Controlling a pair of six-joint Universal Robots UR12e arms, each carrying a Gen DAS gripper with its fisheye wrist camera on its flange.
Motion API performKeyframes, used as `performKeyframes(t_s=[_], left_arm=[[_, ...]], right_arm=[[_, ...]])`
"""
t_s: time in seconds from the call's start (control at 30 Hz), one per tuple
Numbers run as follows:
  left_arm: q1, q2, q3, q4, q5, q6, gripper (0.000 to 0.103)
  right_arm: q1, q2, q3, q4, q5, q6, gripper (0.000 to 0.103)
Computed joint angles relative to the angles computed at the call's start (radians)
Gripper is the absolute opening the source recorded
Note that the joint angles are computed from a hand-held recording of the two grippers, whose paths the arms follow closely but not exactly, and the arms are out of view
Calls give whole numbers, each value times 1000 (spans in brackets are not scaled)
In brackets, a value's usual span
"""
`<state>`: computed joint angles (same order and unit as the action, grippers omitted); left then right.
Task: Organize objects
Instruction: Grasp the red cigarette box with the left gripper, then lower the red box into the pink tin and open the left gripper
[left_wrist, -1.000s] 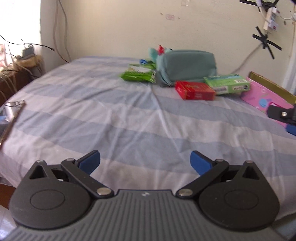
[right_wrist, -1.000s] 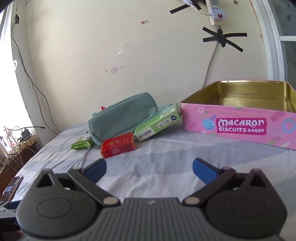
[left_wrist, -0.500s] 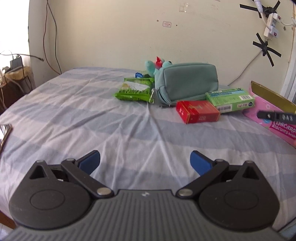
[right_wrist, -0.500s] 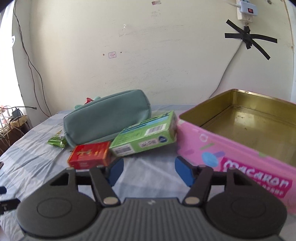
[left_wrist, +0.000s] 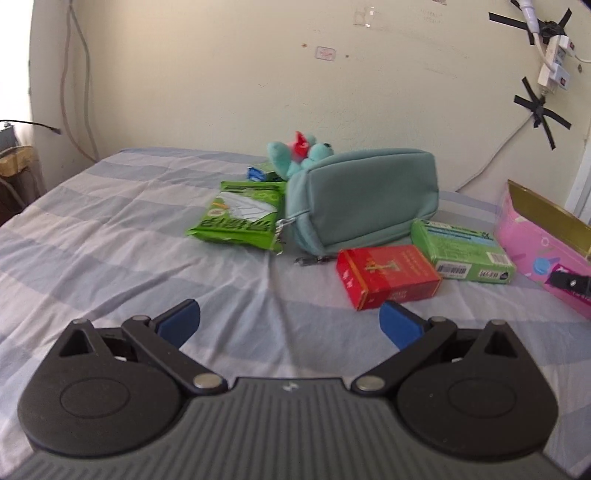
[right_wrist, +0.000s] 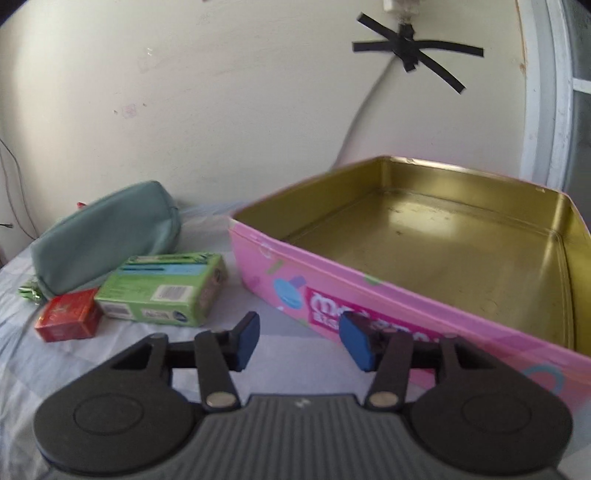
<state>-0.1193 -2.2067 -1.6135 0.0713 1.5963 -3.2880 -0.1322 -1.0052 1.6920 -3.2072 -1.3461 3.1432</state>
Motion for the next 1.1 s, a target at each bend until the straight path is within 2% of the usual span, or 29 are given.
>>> performKeyframes(t_s=[0.07, 0.17, 0.23, 0.33, 0.37, 0.4, 0.43, 0.47, 0.5, 0.57, 0.63, 0.73, 0.77, 0.93, 1.0, 1.1], left_arm=[[3, -15, 28, -22, -40, 7, 103], [16, -37, 67, -60, -120, -1, 100], [27, -48, 93, -113, -178, -21, 90], [48, -72, 133, -168, -294, -64, 85], [50, -80, 145, -176, -309, -76, 84], [48, -91, 152, -150, -308, -77, 78], [48, -99, 163, -153, -325, -61, 65], [48, -105, 172, -156, -344, -43, 62], [50, -106, 178, -168, -374, -45, 56], [42, -92, 170, -172, -352, -53, 55], [36, -75, 150, -126, -374, -31, 55], [20, -64, 158, -87, -450, -3, 54], [9, -67, 173, -81, -465, 16, 54], [-63, -133, 318, -91, -520, 103, 54], [-86, -178, 399, -129, -545, 112, 54], [-113, -241, 510, -194, -555, 100, 54]], right_arm=[[-1, -2, -2, 25, 129, -26, 53], [23, 14, -25, 61, 236, -101, 53], [44, 25, -50, 128, 285, -177, 53], [82, 45, -91, 203, 318, -299, 55], [95, 54, -107, 219, 309, -324, 57], [105, 66, -125, 232, 297, -340, 59], [113, 79, -144, 243, 284, -343, 59], [120, 89, -156, 252, 279, -337, 59], [124, 101, -168, 248, 287, -329, 61], [133, 111, -175, 225, 283, -341, 60], [136, 100, -153, 194, 267, -326, 59], [117, 66, -79, 40, 269, -283, 58], [110, 53, -51, -27, 248, -271, 58], [78, 22, 17, -224, 78, -233, 58], [57, 20, 23, -255, 24, -207, 58], [19, 28, 14, -276, -11, -180, 58]])
